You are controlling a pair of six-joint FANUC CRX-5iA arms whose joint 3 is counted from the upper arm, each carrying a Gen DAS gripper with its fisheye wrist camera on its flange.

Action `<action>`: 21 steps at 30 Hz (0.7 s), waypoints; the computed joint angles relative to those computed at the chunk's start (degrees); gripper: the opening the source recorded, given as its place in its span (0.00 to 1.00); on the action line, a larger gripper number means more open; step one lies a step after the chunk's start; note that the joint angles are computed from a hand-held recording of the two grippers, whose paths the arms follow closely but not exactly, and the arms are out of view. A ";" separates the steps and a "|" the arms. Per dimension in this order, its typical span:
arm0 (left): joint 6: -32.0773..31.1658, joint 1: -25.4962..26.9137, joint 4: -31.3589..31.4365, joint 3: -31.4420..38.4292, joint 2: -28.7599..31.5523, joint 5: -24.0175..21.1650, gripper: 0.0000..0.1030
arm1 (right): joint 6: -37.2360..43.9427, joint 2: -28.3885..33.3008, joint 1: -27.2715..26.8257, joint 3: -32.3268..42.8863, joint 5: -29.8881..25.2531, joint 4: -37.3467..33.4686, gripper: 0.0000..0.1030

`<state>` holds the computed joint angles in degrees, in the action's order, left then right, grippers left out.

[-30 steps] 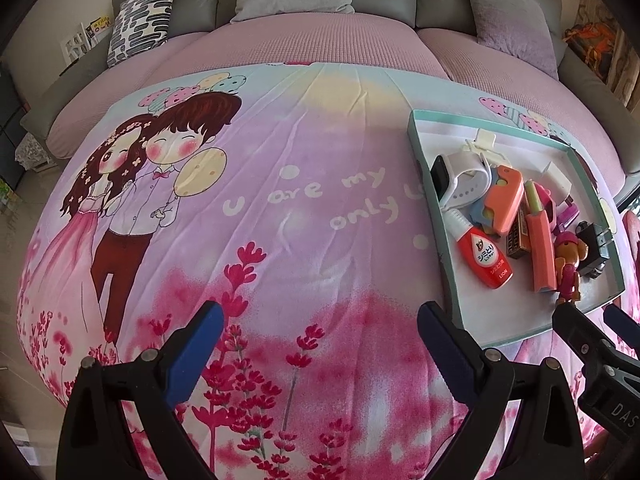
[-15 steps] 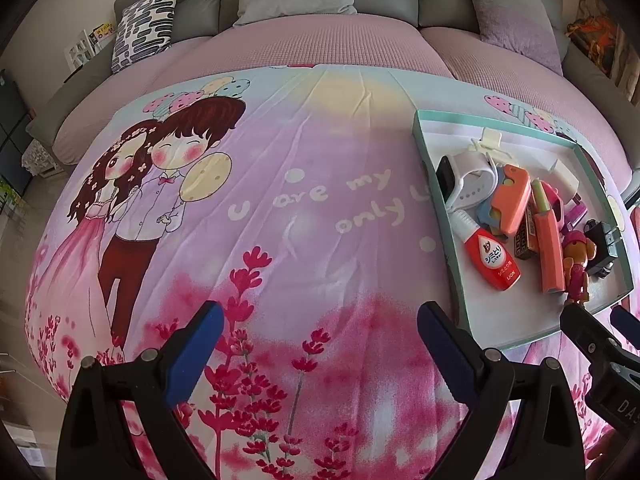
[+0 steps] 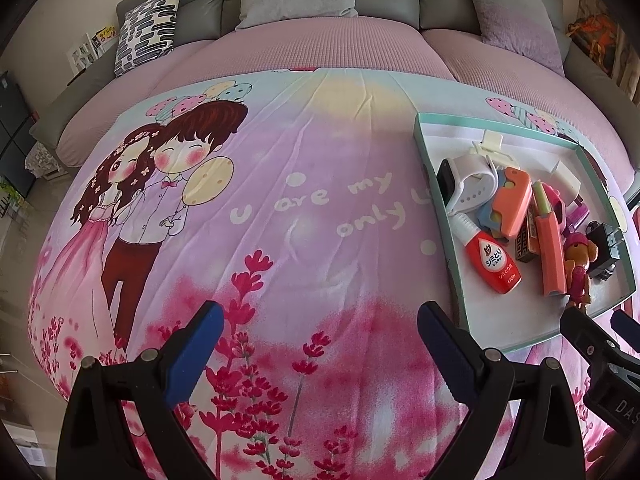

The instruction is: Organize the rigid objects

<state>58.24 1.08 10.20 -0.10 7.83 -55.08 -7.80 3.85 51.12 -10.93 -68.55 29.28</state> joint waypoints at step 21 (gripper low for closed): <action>0.59 0.05 0.07 -0.06 0.01 0.42 0.95 | 0.14 0.37 -0.08 0.30 -0.15 -0.31 1.00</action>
